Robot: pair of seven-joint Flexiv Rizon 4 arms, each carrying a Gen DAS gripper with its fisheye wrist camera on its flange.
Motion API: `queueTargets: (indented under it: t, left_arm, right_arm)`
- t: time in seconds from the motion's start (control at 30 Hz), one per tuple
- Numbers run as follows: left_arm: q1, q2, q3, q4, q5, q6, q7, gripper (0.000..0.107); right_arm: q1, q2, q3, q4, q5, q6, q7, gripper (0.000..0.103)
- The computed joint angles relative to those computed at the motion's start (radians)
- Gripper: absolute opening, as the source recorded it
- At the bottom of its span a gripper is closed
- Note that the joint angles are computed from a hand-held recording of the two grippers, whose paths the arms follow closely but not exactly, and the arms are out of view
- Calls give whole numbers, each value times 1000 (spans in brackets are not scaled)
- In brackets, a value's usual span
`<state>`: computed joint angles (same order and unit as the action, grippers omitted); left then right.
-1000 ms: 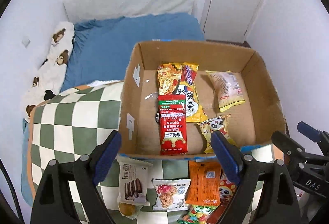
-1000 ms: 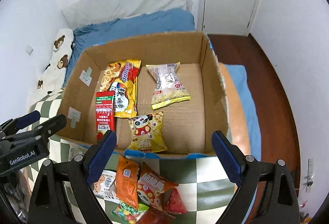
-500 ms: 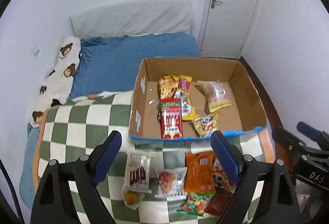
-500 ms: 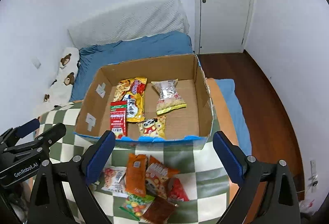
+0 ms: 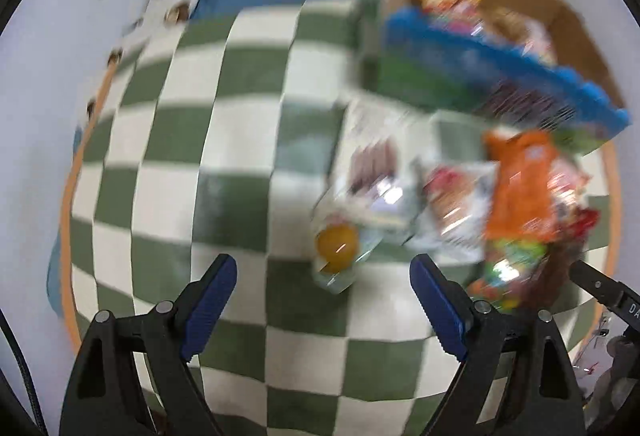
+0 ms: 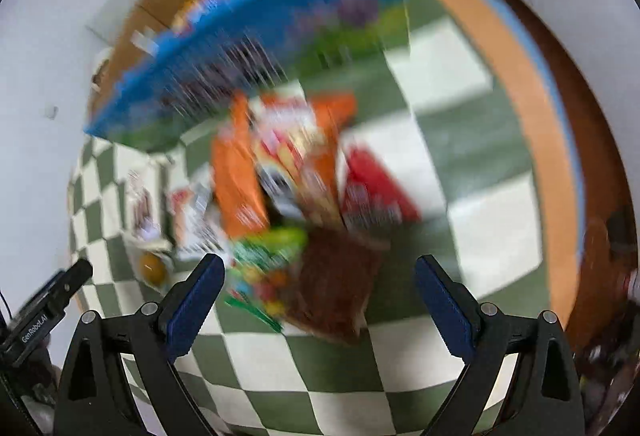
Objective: Organize snacks
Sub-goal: 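Move both tools back over the remaining snacks, then grasp the egg snack with the left tool while the right tool grasps the brown jerky pack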
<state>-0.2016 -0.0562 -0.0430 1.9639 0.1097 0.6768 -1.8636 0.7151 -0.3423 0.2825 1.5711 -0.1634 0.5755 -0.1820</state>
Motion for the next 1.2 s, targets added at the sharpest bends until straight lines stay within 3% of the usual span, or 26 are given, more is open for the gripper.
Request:
queueTargets:
  t: [0.17, 0.4, 0.43, 0.47, 0.53, 0.6, 0.87, 1.0, 1.2]
  left_arm:
    - [5, -69, -1, -5, 8, -35, 67, 89]
    - [-5, -216, -6, -62, -27, -31, 178, 89]
    - [-8, -225, -4, -60, -37, -19, 189, 85]
    - [-11, -228, -1, -50, -45, 6, 189, 71]
    - [-14, -217, 3, -16, -77, 55, 192, 50]
    - [-20, -203, 9, 1, -82, 69, 185, 50]
    - [-27, -63, -2, 207, -213, 79, 177, 50]
    - [-25, -64, -8, 262, -250, 106, 186, 52]
    - [-43, -77, -16, 249, -192, 122, 134, 48]
  right_arm:
    - [-2, -36, 12, 49, 54, 59, 25, 92]
    - [25, -88, 1, 26, 24, 36, 33, 90]
    - [29, -94, 0, 22, 18, 25, 32, 87]
    - [34, -99, 0, 15, 10, 7, 26, 81]
    - [43, -110, 0, 3, -4, -26, 8, 68]
    - [46, -109, 0, 13, -15, -22, -10, 61]
    - [49, -58, 59, 76, 60, 4, -93, 60]
    - [62, -50, 76, 92, 108, 10, -106, 66]
    - [77, -64, 57, 93, 103, 18, -62, 64]
